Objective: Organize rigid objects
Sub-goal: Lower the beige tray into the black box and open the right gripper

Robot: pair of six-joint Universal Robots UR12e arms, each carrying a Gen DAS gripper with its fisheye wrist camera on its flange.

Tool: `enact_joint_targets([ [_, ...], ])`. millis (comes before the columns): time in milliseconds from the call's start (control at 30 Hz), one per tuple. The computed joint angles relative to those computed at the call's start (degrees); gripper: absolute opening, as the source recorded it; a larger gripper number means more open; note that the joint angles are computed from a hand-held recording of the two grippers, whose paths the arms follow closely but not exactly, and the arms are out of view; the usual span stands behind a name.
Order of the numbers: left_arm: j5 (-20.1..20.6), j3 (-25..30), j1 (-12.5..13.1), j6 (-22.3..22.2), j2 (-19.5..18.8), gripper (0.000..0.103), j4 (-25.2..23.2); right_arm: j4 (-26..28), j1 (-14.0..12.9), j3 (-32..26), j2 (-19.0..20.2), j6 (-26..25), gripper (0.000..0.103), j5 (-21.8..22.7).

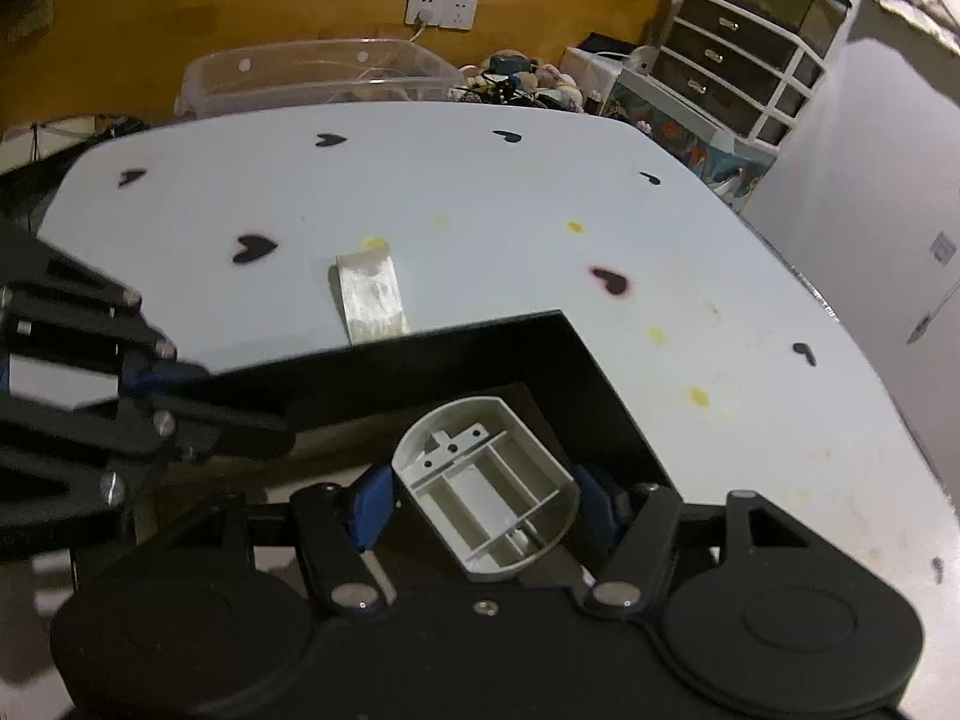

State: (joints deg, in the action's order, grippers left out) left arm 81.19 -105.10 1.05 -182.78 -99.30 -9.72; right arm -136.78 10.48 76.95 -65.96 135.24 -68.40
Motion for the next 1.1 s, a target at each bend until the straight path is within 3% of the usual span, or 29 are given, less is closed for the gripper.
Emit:
enact_joint_targets([
  [67,-0.1,0.2,0.1,0.0,-0.1,0.005,-0.3,0.5,0.1,-0.6,0.4,0.5,0.070,0.1],
  [133,-0.2,0.2,0.1,-0.2,0.0,0.005,-0.6,1.8,0.1,-1.0,0.6,0.0,0.083,1.0],
  [200,-0.1,0.4,0.1,-0.3,-0.1,0.005,-0.9,0.5,0.1,-0.1,0.1,0.2,0.085,1.0],
  [600,0.2,0.9,0.0,-0.5,0.0,0.005,-2.6,-4.5,-1.8,4.1,-3.2,4.1,0.088,1.8],
  [1100,1.4,1.2,-0.4,-0.5,0.1,0.005,-3.3,-16.5,-7.4,13.9,-11.9,16.2,0.092,5.2],
])
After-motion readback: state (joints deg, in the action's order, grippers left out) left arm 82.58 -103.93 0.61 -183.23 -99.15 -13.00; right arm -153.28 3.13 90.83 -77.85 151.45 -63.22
